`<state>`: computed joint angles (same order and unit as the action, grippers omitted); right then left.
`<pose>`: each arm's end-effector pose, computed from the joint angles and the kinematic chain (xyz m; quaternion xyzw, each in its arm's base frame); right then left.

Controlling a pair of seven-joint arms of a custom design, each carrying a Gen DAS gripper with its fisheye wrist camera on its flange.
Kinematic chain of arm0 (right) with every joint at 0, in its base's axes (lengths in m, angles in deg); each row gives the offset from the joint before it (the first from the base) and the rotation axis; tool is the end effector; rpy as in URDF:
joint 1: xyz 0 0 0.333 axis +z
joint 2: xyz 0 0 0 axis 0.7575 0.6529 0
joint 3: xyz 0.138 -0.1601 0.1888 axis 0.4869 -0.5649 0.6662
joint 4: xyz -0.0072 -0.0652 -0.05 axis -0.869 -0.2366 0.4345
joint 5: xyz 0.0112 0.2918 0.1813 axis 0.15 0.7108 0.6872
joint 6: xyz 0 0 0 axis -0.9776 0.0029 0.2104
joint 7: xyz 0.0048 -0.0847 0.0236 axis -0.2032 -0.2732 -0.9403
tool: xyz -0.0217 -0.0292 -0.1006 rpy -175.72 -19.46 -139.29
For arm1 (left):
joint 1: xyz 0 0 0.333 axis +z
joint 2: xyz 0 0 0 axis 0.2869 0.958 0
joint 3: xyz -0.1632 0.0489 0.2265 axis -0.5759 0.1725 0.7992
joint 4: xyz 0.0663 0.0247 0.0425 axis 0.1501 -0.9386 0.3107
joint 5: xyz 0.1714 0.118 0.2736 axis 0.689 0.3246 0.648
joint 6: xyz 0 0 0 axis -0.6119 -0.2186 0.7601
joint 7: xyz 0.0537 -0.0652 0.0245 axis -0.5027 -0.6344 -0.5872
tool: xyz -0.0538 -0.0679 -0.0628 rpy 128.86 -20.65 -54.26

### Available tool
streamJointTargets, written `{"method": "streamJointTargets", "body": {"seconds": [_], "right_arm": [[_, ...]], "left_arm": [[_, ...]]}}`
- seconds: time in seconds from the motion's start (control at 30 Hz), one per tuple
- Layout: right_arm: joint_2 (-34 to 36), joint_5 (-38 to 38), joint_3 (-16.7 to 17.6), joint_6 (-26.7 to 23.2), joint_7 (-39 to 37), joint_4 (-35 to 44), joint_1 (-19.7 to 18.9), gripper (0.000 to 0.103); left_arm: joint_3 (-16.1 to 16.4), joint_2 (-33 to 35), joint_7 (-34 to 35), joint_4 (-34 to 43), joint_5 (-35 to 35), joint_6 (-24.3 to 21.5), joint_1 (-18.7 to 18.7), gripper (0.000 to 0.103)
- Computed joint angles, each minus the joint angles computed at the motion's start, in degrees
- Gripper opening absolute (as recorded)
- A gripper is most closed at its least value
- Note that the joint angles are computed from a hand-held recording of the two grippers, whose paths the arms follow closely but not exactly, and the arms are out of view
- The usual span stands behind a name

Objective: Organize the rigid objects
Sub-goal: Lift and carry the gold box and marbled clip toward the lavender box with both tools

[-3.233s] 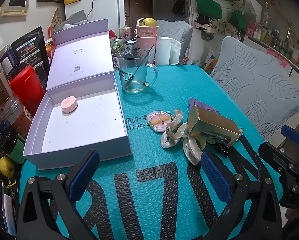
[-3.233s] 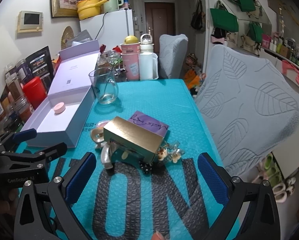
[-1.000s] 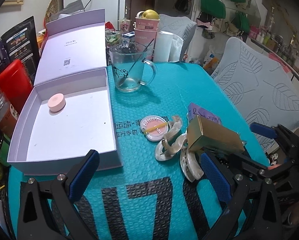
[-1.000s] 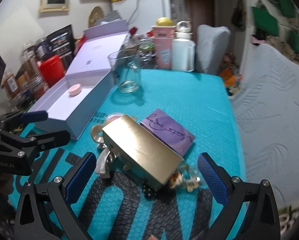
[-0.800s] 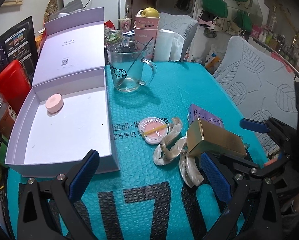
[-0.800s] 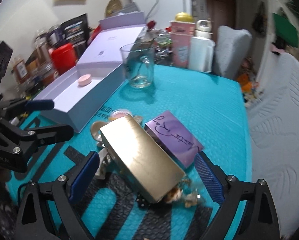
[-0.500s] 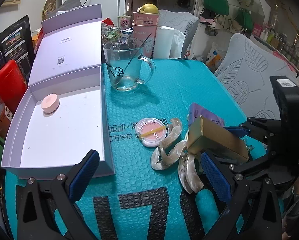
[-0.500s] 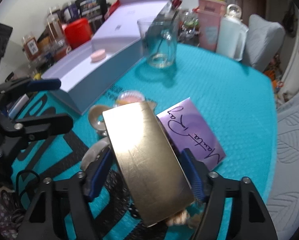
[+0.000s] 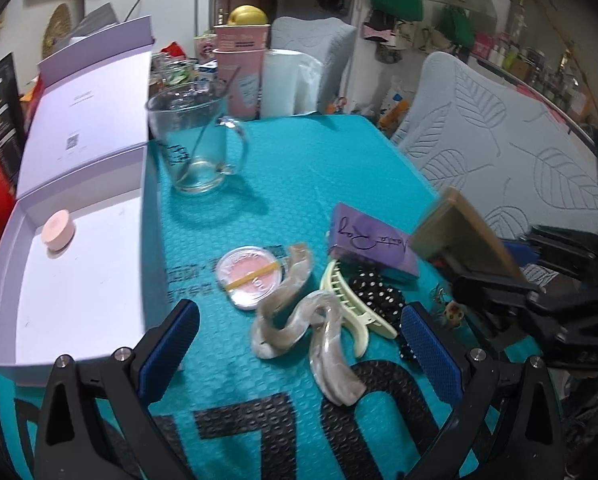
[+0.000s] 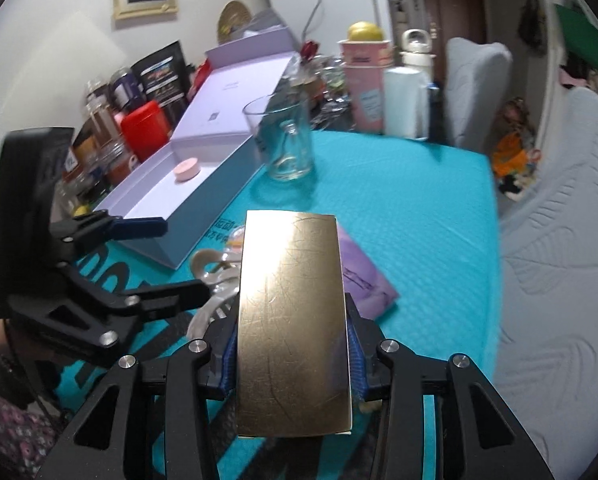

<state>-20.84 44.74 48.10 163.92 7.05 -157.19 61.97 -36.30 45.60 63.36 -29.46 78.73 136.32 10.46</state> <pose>0.6247 0.2621 0.5225 -0.8541 0.3750 -0.0536 0.3565 0.5809 -0.1207 0.4910 -0.6799 0.6492 -0.2728 0.2047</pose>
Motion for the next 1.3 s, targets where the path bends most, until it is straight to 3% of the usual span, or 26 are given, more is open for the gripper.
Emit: {"method": "streamJointTargets", "body": {"seconds": [0.3, 0.47, 0.57, 0.73, 1.3], "right_arm": [[-7.42, 5.45, -0.66, 3.87, 0.12, -12.05, -1.32, 0.043], [-9.29, 6.11, -1.43, 5.29, 0.64, -15.07, -1.25, 0.043], [-10.02, 6.89, -1.55, 5.69, 0.66, -16.24, -1.32, 0.043], [-11.00, 6.57, -2.04, 6.41, 1.11, -17.83, -0.84, 0.043], [-14.73, 6.45, -1.85, 8.06, 0.55, -24.84, 2.25, 0.043]], "left_arm": [[0.27, 4.99, 3.09, 5.67, 0.11, -5.69, -0.96, 0.076], [0.78, 6.28, 2.19, 6.43, 0.37, -7.12, -1.41, 0.076], [0.85, 6.65, 2.24, 6.36, 0.30, -7.04, -1.52, 0.054], [1.23, 6.00, 1.71, 4.69, 1.98, -4.52, -2.15, 0.053], [-1.96, -8.33, 2.58, -13.14, -2.77, -0.17, 0.98, 0.052]]}}
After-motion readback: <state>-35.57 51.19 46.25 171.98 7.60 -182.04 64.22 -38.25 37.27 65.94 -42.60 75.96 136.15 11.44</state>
